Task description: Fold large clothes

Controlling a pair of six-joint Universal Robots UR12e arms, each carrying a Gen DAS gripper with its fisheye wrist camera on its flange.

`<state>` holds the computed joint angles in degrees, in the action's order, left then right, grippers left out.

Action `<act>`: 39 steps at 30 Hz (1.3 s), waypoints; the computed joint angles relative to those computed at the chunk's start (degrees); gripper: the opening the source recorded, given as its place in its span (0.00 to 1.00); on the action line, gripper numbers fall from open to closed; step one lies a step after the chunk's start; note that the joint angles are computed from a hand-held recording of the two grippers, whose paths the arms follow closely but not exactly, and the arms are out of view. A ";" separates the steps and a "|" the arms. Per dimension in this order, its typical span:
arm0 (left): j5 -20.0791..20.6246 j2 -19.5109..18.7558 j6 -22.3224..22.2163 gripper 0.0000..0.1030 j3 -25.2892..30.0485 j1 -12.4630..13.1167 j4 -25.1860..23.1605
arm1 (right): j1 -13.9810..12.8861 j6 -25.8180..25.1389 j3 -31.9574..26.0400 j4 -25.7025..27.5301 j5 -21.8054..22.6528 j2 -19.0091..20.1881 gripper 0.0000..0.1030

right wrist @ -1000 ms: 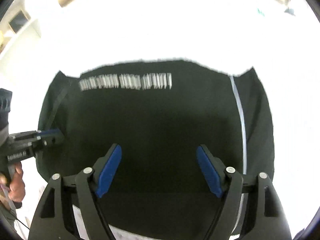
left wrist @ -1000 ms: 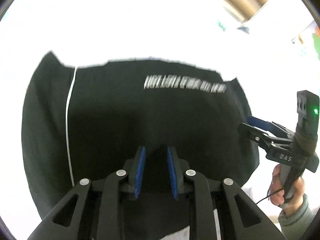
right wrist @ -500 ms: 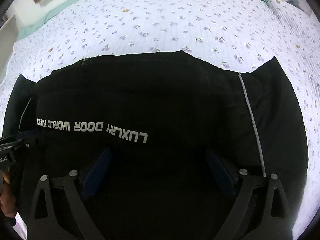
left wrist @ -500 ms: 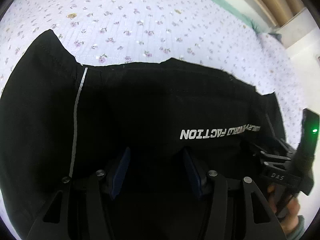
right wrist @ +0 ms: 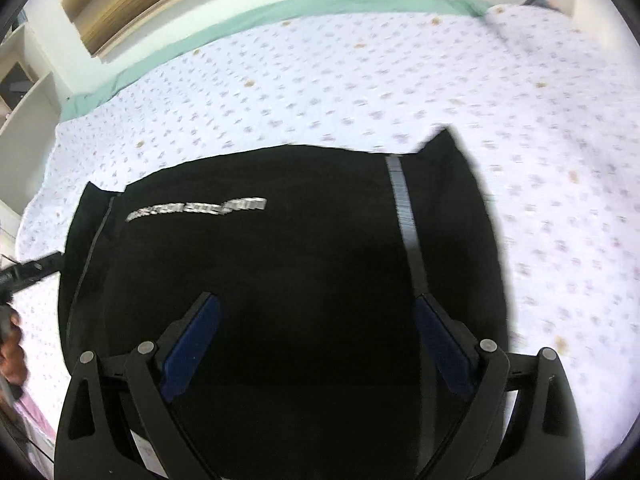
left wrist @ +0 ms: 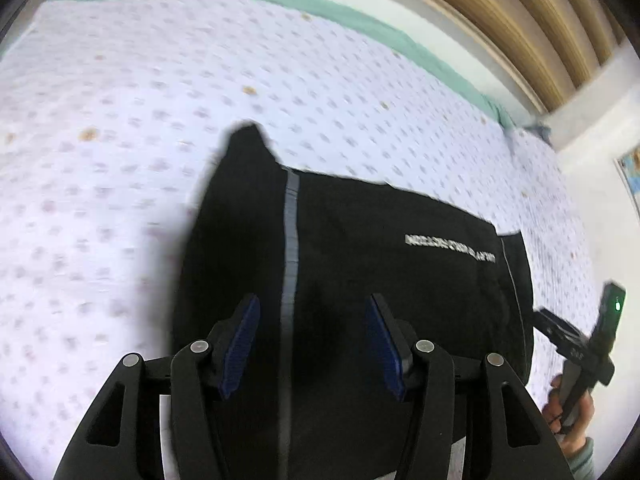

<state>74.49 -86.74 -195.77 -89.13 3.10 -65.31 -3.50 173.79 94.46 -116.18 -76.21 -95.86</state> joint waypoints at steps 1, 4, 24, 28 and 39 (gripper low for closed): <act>0.82 0.44 -0.37 0.55 -0.35 0.47 0.94 | -0.74 -0.37 0.21 0.47 -0.48 -0.63 0.95; 3.03 1.80 -1.15 0.55 -0.61 1.91 0.36 | -2.87 -0.77 0.51 1.47 -0.97 -1.87 0.95; -3.96 0.33 -3.52 0.55 -2.81 5.91 -0.38 | -5.63 3.93 -0.48 0.46 -2.64 0.68 0.95; -3.91 -0.63 -3.42 0.55 -2.75 5.96 -1.70 | -5.37 3.99 -0.30 1.01 -2.39 1.66 0.95; -16.58 -3.06 -1.71 0.55 -4.96 7.81 -3.01 | -7.46 3.69 -0.24 4.76 6.41 4.34 0.95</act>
